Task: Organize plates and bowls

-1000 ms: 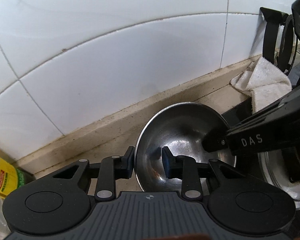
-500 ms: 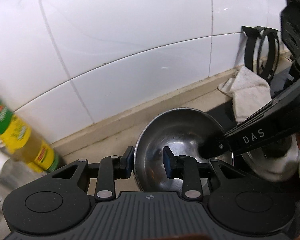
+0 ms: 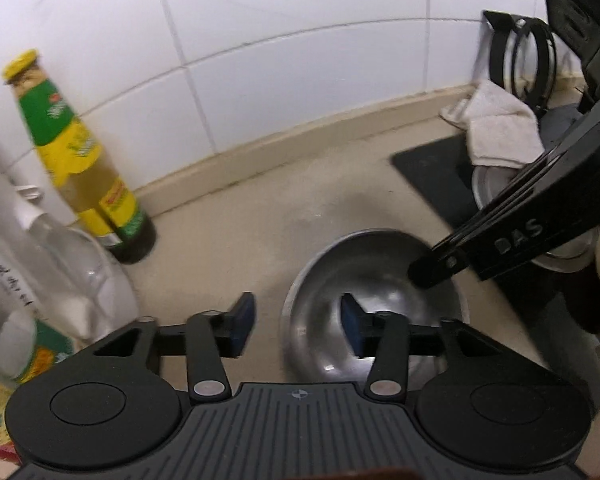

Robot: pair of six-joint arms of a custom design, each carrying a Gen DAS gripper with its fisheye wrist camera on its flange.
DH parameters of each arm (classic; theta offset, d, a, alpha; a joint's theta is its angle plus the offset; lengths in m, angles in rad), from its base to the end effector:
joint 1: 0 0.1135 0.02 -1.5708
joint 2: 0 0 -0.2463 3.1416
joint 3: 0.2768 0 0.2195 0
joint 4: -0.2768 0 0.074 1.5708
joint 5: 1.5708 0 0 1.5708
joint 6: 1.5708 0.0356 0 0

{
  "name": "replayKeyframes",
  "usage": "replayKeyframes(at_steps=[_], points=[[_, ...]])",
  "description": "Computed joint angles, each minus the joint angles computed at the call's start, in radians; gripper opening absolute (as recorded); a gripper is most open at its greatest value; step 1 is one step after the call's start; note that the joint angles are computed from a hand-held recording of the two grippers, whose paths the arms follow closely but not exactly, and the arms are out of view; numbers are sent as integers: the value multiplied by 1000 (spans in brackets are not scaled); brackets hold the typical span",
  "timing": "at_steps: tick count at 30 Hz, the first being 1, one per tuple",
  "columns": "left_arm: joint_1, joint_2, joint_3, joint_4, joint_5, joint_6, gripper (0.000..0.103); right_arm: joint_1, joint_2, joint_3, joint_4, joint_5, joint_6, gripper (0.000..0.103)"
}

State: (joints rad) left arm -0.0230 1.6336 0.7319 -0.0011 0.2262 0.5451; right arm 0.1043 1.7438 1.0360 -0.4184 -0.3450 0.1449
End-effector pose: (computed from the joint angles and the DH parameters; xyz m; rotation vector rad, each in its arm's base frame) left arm 0.2805 -0.0144 0.1456 0.7763 2.3159 -0.0493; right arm 0.3051 0.0440 0.1674 -0.0514 2.6954 0.5414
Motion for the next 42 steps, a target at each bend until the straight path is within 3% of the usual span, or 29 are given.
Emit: replayKeyframes(at_steps=[3,6,9,11,14,17,19,23,28,31,34,37,42], points=[[81,-23,-31,39,68,14,73,35,-26,-37,64,92,-29,30],[178,-30,-55,56,161,78,81,57,-12,-51,90,146,-46,32],[297,-2,-65,43,342,221,82,41,2,-51,98,116,-24,36],[362,15,-39,-43,464,356,83,15,21,-42,89,47,-4,45],[443,54,23,-214,599,555,93,-4,52,-36,103,5,24,47],[478,154,113,-422,639,801,97,-9,94,-18,103,-24,51,47],[452,245,165,-488,602,883,97,-18,118,-6,86,-76,63,48],[366,437,279,-494,565,819,97,-13,153,0,82,-118,95,57],[280,618,487,-606,588,753,100,-12,148,-30,131,-148,144,60],[237,599,440,-499,574,710,103,-22,144,-58,170,-159,169,60],[189,558,367,-345,535,588,103,-33,136,-107,226,-176,206,60],[131,484,276,-208,452,439,103,-20,121,-120,257,-138,211,60],[89,420,181,-71,359,323,103,18,116,-96,270,-70,179,57]])
